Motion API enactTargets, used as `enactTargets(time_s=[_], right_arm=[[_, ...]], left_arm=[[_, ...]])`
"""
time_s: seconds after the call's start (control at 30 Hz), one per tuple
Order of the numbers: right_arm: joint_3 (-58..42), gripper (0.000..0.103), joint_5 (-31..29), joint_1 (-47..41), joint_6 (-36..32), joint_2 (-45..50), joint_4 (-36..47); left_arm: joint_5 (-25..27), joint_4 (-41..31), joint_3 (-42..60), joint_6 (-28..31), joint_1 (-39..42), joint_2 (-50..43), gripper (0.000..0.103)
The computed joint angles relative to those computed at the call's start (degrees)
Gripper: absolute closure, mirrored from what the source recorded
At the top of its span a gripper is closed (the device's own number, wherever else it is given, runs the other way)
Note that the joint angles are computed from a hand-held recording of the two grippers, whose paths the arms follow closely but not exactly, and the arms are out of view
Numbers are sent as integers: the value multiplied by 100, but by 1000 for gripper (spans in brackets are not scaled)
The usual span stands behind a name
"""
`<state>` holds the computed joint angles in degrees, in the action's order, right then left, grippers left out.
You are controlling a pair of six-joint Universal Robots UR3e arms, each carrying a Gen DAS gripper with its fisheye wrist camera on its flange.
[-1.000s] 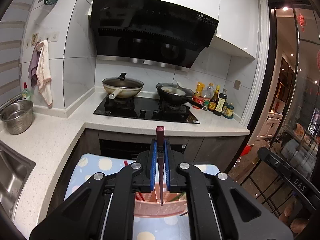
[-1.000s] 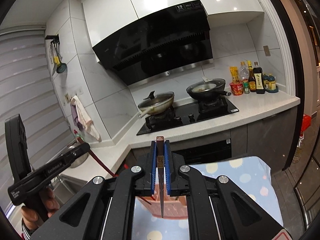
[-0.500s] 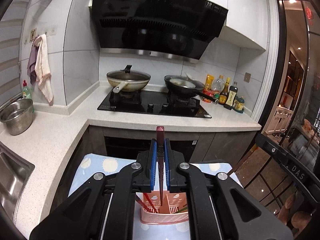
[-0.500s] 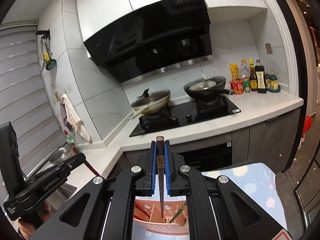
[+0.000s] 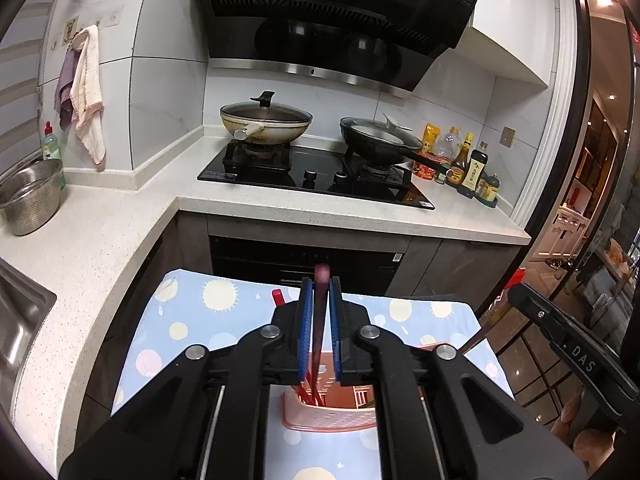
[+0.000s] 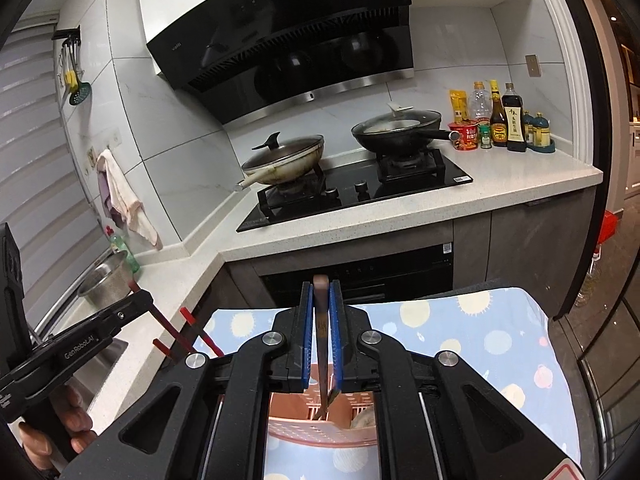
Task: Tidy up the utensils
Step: 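Lower both chopsticks into the pink holder and open both tools, then move both tools back down over the remaining utensils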
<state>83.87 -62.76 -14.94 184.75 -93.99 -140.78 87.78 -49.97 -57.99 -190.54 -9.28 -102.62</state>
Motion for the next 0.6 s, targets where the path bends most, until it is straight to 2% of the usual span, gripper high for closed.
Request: enactTargets(time_s=[0.03, 0.07, 0.1, 0.13, 0.37, 0.6], right_arm=[[69, 82, -15, -6, 0, -49, -47], [131, 73, -32, -2, 17, -89, -101], [227, 69, 0, -35, 19, -173, -134], [298, 69, 32, -67, 3, -258, -116], [912, 69, 327, -370, -330, -1078, 276], [2099, 69, 550, -696, -1101, -2567, 1204]], left_arm=[[33, 3, -48, -5, -8, 31, 90], [40, -4, -117, -21, -2, 82, 80], [68, -21, -149, -50, -4, 110, 70], [118, -3, -220, -89, -11, 161, 67], [198, 140, -970, -125, -14, 762, 61], [268, 240, -2312, -114, -58, 1794, 60]])
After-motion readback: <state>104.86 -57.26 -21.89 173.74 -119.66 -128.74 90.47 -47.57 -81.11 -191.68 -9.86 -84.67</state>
